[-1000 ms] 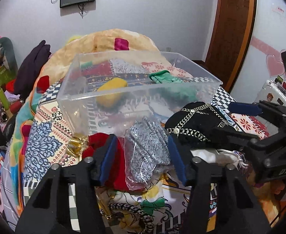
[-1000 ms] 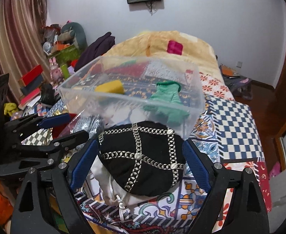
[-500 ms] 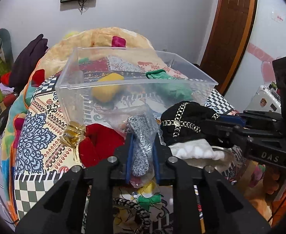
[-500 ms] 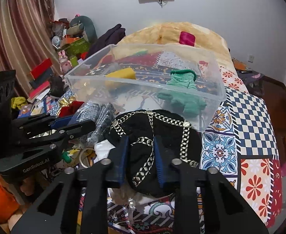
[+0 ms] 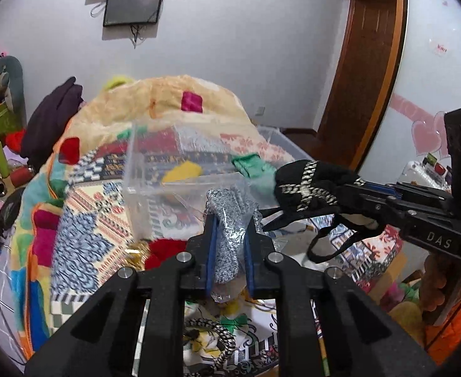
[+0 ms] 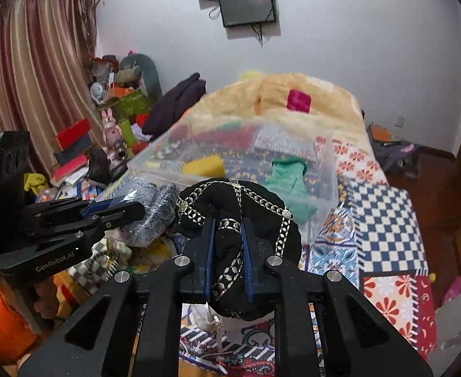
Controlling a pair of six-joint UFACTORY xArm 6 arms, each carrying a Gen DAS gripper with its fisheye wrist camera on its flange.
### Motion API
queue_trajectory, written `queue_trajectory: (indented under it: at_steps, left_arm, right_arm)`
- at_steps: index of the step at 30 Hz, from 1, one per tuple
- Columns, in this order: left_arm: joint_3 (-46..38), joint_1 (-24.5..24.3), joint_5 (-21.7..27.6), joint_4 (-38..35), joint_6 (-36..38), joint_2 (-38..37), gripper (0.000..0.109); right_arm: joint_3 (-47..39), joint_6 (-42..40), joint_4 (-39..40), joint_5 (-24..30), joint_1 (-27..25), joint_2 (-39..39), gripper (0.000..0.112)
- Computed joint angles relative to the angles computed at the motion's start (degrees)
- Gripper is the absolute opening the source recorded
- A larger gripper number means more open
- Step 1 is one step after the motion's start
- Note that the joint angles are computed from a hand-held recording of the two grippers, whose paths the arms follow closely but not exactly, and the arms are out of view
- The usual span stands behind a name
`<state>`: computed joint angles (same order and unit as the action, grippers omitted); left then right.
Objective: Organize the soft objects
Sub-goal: 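Grasp the silver sequin pouch with the left gripper while the right grasps the black cap, place both in box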
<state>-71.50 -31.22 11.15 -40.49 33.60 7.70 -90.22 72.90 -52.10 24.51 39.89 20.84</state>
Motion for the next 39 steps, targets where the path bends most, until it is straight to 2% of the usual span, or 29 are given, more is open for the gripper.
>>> queue_trajectory:
  at_steps: [8,14,18,25,29,32,39]
  left_arm:
    - [-5.0,1.4,-0.5,5.6,-5.1,1.8,0.015]
    - [-10.5,2.4,-0.2,14.3,-12.8,5.8,0.015]
    - [-16.3,3.3,1.9,21.1,-18.5,10.0,0.015]
    - [-27.3,4.4,9.2,24.5,-22.7,17.7,0.015]
    - [-33.1,4.5,13.2,25.0,-23.6,22.1,0.015]
    - [-37.2,4.1,15.9,28.2,-25.7,25.2,0.015]
    - [-43.6,3.4,22.1,30.6,-26.2,29.9,0.015]
  right_arm:
    - [-2.7,6.4,-7.2,3.0,-0.2,-1.1,0.014]
    - [-8.3,4.2,-8.3,3.5,-1.3,1.6,0.014]
    - [-14.6,1.1,-7.5,5.8,-1.4,5.6,0.014]
    - [-23.2,-4.8,-2.1,9.1,-1.8,12.3,0.014]
    - [-27.7,-9.9,3.2,11.2,-2.2,16.2,0.014]
    - [-31.2,-14.2,7.8,13.1,-2.6,19.0,0.014]
    - [-34.6,-20.5,16.1,16.4,-3.5,22.3,0.014]
